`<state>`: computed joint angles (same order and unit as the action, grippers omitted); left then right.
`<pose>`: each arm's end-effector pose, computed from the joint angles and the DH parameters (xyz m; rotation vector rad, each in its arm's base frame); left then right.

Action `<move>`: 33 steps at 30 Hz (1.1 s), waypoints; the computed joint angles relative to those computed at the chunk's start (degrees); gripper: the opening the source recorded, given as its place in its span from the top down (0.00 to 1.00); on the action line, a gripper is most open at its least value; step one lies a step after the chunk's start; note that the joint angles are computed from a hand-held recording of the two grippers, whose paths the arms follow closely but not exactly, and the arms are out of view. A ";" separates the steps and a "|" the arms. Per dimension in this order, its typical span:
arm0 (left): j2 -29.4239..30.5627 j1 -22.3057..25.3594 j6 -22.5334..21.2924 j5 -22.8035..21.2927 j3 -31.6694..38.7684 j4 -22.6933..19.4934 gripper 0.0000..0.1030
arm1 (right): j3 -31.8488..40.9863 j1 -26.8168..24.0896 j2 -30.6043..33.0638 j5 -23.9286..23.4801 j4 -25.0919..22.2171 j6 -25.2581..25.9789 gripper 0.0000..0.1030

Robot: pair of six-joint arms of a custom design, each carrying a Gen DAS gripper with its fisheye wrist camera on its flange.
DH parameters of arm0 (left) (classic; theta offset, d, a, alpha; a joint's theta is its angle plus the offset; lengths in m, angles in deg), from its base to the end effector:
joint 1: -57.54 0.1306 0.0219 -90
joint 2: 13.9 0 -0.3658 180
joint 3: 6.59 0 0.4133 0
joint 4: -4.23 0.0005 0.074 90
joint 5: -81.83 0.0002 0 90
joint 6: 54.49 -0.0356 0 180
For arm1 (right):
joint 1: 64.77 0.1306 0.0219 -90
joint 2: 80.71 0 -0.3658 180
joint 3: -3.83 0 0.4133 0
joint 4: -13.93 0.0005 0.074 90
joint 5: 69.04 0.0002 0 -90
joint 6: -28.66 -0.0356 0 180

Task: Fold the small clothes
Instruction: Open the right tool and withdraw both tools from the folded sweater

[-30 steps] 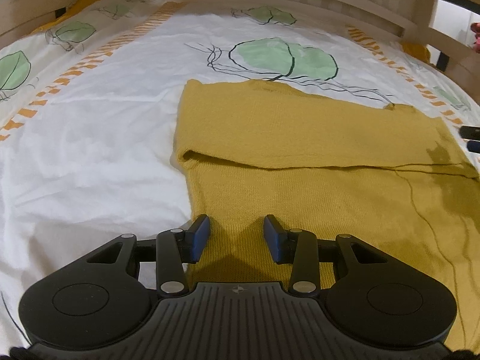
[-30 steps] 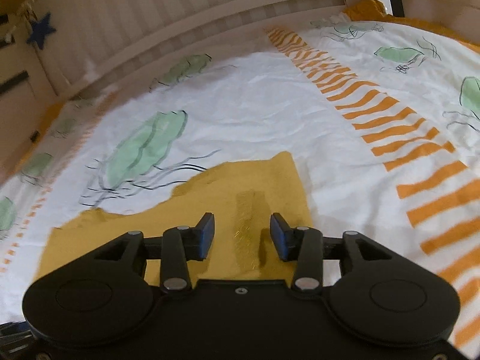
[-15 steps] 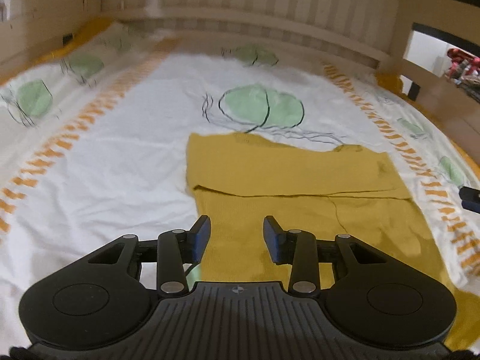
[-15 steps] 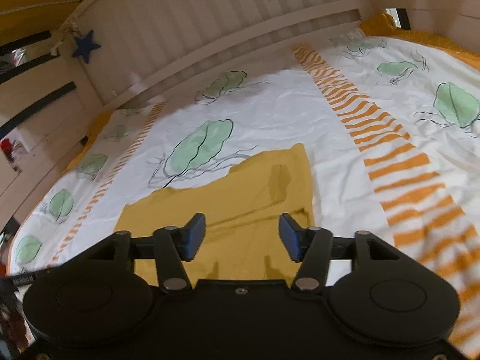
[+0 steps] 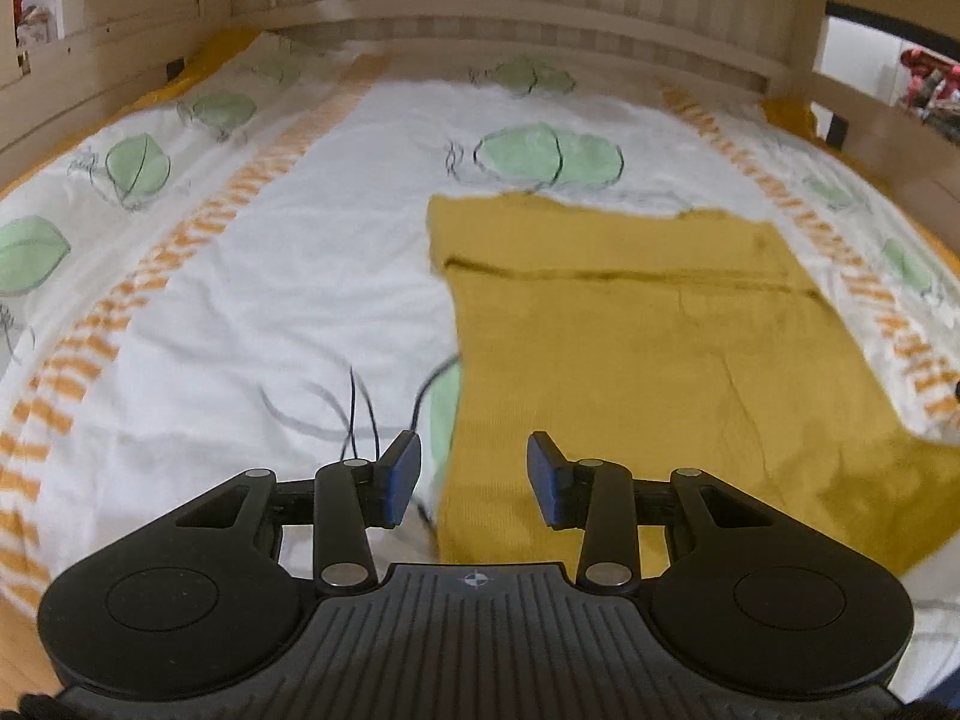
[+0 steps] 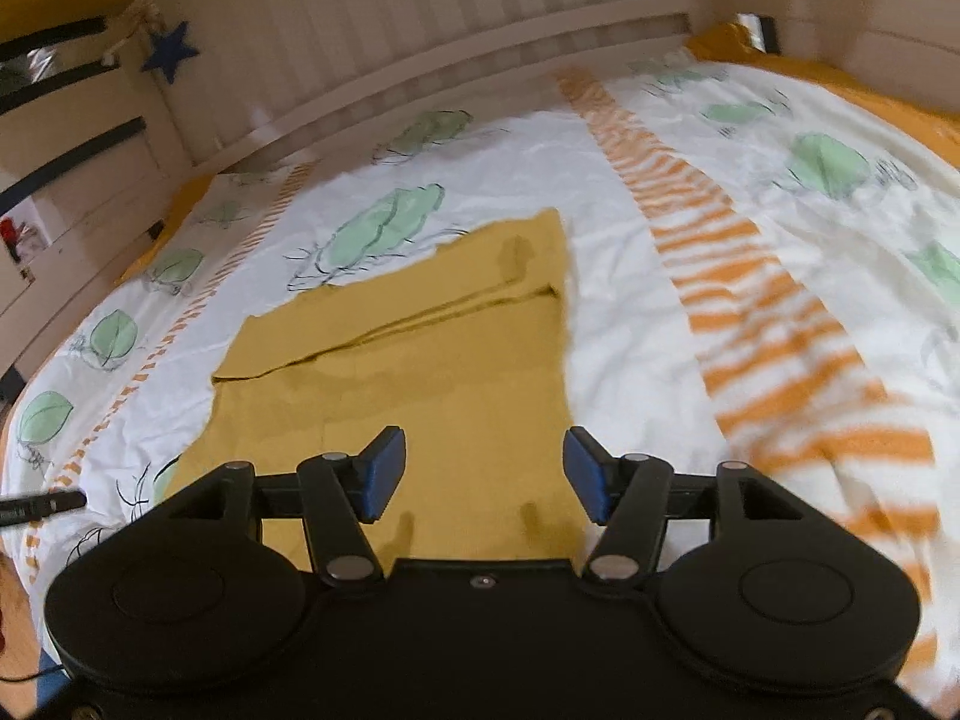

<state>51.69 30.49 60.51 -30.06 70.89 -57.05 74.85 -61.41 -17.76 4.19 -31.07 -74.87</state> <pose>0.3128 -0.1454 0.4675 -0.1259 2.3492 0.0268 0.3499 0.0303 0.4493 0.0340 2.2263 0.4866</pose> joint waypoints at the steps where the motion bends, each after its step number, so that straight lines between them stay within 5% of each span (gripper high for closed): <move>1: -0.25 -0.32 0.60 -0.04 -0.45 -0.29 0.63 | -0.70 -0.34 -0.81 -0.05 -0.25 -0.51 0.38; 13: -3.22 -4.14 7.40 -2.40 -3.89 -3.84 0.63 | -4.72 -0.90 -6.77 1.98 -2.29 -4.18 0.37; 33: -0.89 -4.51 3.19 0.38 -2.53 -6.81 0.48 | -4.49 2.64 -6.75 2.01 -4.44 -2.92 0.32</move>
<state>50.80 25.98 63.70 -29.68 68.36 -63.87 70.36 -58.77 -24.51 6.20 -35.51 -77.79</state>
